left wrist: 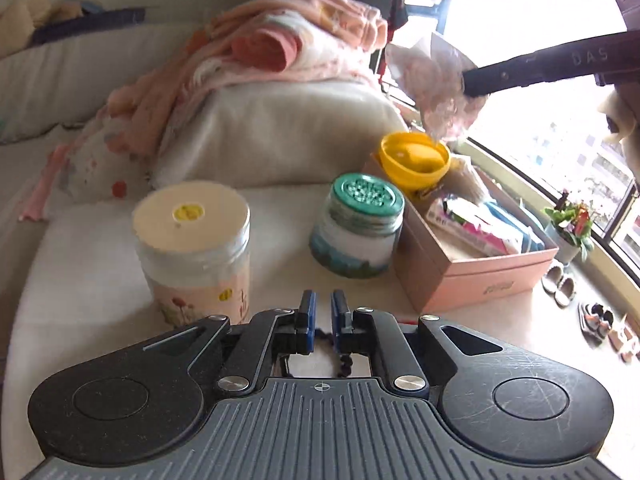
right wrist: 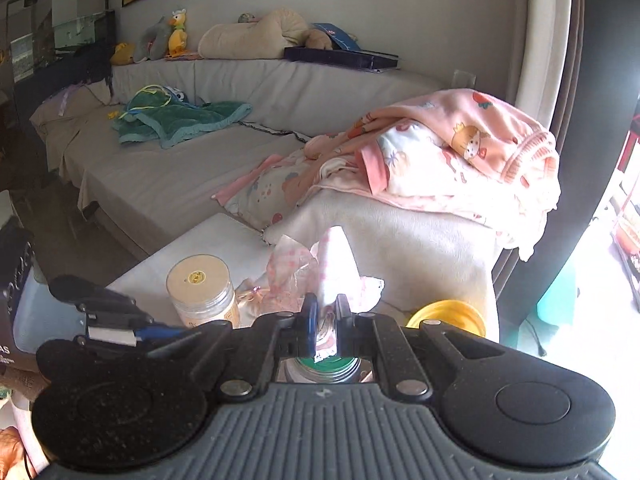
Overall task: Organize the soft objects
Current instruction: 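Grasp the pink lace scrunchie with the right tool while the left tool holds the bracelet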
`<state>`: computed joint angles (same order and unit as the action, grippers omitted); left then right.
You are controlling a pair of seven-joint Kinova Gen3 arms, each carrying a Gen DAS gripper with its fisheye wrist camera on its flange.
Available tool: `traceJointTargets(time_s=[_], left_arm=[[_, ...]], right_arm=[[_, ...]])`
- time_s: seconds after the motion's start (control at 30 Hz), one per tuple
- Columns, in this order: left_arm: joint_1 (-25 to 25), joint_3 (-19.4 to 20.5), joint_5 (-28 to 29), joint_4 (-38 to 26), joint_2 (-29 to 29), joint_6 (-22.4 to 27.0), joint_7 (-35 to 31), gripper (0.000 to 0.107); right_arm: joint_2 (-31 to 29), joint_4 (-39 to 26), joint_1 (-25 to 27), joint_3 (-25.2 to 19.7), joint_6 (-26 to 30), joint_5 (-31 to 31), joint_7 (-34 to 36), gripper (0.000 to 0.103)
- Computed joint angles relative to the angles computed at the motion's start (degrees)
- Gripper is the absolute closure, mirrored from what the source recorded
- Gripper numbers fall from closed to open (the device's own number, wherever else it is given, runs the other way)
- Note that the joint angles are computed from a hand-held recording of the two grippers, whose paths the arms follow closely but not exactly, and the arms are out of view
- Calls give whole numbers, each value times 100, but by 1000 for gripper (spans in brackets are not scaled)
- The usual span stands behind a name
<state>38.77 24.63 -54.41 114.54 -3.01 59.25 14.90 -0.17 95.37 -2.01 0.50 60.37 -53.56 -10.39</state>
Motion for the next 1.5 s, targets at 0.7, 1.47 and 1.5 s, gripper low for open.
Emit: traceJointTargets(time_s=[0.7,1.47,1.5], left_arm=[[494,-228,-383,580,514,-142,517,79],[-559,66,-2872,2466,-654,-2492,4122,99],[-569,87,-2872,2459,-643,-2474,4140,99]], right_arm=[[2086,-2202,-3730,1840,592,2315,-3814,81],[4740,-6700,-3499,-680,3609,4649,-6926,54],[4760,-6686,-3548,-628,3577,4723,-6940,54]])
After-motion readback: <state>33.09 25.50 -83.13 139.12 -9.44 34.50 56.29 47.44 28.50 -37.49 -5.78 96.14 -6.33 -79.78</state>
